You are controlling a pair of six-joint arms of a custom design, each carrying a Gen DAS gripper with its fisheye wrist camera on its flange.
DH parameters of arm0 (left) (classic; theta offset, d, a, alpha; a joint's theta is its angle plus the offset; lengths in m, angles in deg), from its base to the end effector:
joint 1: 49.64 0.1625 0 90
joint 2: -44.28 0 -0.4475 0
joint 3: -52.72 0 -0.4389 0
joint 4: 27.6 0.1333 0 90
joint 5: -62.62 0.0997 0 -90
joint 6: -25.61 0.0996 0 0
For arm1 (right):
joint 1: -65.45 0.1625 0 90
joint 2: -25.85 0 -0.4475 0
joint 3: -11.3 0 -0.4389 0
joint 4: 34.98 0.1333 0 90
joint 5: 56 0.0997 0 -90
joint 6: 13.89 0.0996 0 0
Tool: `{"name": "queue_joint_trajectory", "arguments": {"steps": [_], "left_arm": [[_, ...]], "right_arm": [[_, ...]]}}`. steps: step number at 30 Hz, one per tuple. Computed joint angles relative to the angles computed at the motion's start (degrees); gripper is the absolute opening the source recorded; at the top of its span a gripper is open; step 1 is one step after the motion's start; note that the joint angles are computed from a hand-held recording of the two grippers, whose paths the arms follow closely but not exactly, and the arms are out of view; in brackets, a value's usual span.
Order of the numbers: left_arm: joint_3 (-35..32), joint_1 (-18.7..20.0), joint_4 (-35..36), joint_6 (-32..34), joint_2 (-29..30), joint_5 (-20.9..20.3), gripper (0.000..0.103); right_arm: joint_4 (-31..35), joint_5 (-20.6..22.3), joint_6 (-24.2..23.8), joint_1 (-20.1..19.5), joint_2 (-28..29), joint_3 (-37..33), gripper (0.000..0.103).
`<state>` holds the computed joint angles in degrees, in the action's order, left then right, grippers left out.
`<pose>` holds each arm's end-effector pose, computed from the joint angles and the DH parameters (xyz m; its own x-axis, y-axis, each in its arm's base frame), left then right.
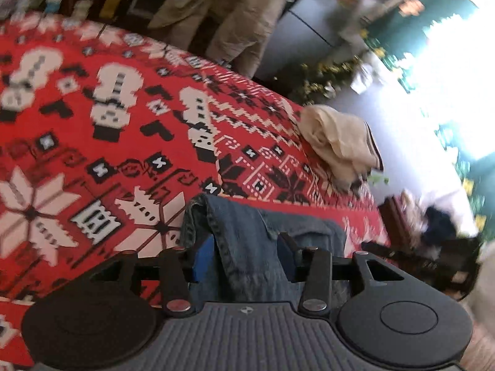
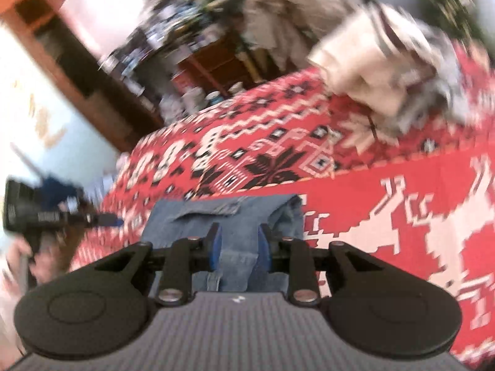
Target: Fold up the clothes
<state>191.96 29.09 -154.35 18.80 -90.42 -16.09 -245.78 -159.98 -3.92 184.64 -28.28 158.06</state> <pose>0.0992 -0.2840 0.4163 -0.9948 -0.0097 -0.1013 0.0477 0.8345 -0.5489 0.2785 -0.2746 0.0486 -0.9636 -0.2348 0.1280 -0.2671 0.8227 -0.5018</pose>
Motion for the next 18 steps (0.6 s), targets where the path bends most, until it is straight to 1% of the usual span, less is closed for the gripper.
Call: {"name": "queue_joint_trajectory", "arguments": {"steps": [3,5,7,9,11,13,16,17,18], "left_arm": [[-0.97,5.04,-3.7,-3.4,3.75,-4.48,0.044],[-1.52,7.69,-5.35,-5.9,5.55,-7.08,0.046],[-1.8,9.73,-6.64,-7.67,6.95,-9.41,0.053],[-1.9,11.13,-7.79,-8.96,8.32,-11.06,0.057],[-1.99,12.29,-8.75,-10.02,9.71,-12.67,0.057],[-2.02,12.9,-9.4,-10.57,11.16,-13.97,0.061],[-2.12,13.09,-10.02,-10.87,13.21,-14.1,0.062],[-2.16,13.16,-10.39,-10.98,13.68,-14.22,0.064],[-2.22,13.31,-10.81,-11.04,14.11,-14.45,0.068]], "right_arm": [[-4.07,4.64,3.39,-4.95,2.48,-0.01,0.029],[-6.72,7.61,5.12,-7.69,4.06,0.17,0.03],[-7.79,9.91,6.88,-9.94,5.35,0.09,0.032],[-8.43,11.89,8.14,-11.82,6.53,0.03,0.037],[-9.73,14.05,9.61,-13.56,8.11,-0.09,0.042],[-11.25,15.65,10.95,-14.97,9.78,-0.37,0.044],[-12.11,16.28,11.59,-15.62,11.65,-1.19,0.049],[-12.05,16.38,11.73,-15.64,12.07,-1.55,0.05],[-11.92,16.29,11.87,-15.52,12.47,-1.97,0.05]]}}
